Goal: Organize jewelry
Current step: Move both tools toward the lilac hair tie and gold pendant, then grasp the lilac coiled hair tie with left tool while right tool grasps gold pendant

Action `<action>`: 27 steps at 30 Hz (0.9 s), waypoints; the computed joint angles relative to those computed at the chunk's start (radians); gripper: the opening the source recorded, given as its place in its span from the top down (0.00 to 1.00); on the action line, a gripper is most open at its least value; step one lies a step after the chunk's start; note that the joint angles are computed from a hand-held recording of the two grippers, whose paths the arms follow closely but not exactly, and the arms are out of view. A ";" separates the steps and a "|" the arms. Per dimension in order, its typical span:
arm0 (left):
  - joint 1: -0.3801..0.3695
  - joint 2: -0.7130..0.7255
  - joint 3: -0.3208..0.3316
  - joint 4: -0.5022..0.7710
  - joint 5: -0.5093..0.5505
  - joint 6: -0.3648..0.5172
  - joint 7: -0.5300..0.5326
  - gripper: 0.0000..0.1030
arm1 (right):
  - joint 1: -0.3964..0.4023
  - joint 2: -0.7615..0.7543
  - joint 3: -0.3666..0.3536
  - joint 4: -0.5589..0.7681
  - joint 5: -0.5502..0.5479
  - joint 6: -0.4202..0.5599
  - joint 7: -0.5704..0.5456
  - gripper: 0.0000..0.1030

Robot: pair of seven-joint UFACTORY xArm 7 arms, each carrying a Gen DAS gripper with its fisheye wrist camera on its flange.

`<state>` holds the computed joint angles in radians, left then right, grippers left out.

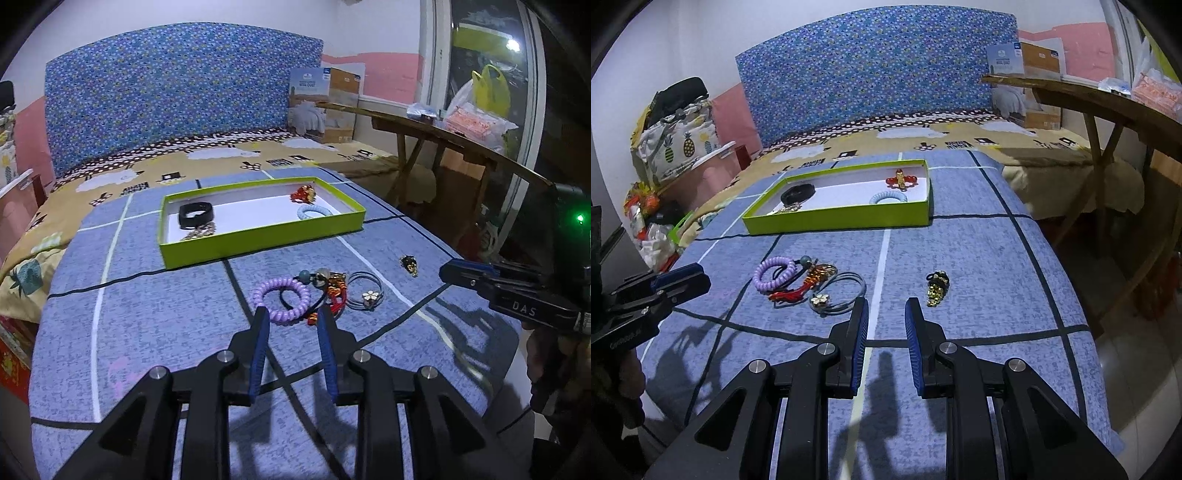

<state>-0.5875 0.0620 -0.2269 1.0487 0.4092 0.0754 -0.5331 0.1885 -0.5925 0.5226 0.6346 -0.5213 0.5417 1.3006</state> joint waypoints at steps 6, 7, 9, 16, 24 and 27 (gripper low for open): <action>-0.004 0.060 -0.023 0.063 -0.100 0.018 0.126 0.73 | -0.004 0.011 -0.017 -0.006 0.003 -0.001 -0.004 0.80; -0.005 0.073 -0.027 0.077 -0.119 0.023 0.150 0.73 | -0.004 0.014 -0.021 -0.006 0.003 -0.002 -0.006 0.80; -0.014 0.095 -0.023 0.103 -0.139 0.035 0.178 0.73 | -0.007 0.022 -0.028 -0.004 0.002 -0.001 -0.012 0.80; -0.027 0.163 -0.031 0.184 -0.226 0.098 0.280 0.73 | -0.019 0.049 -0.054 -0.005 -0.003 -0.022 -0.026 0.80; -0.039 0.222 -0.035 0.257 -0.282 0.153 0.364 0.73 | -0.028 0.086 -0.082 -0.004 -0.002 -0.044 -0.042 0.80; -0.038 0.239 -0.035 0.282 -0.309 0.180 0.380 0.73 | -0.027 0.096 -0.088 0.002 -0.002 -0.044 -0.049 0.80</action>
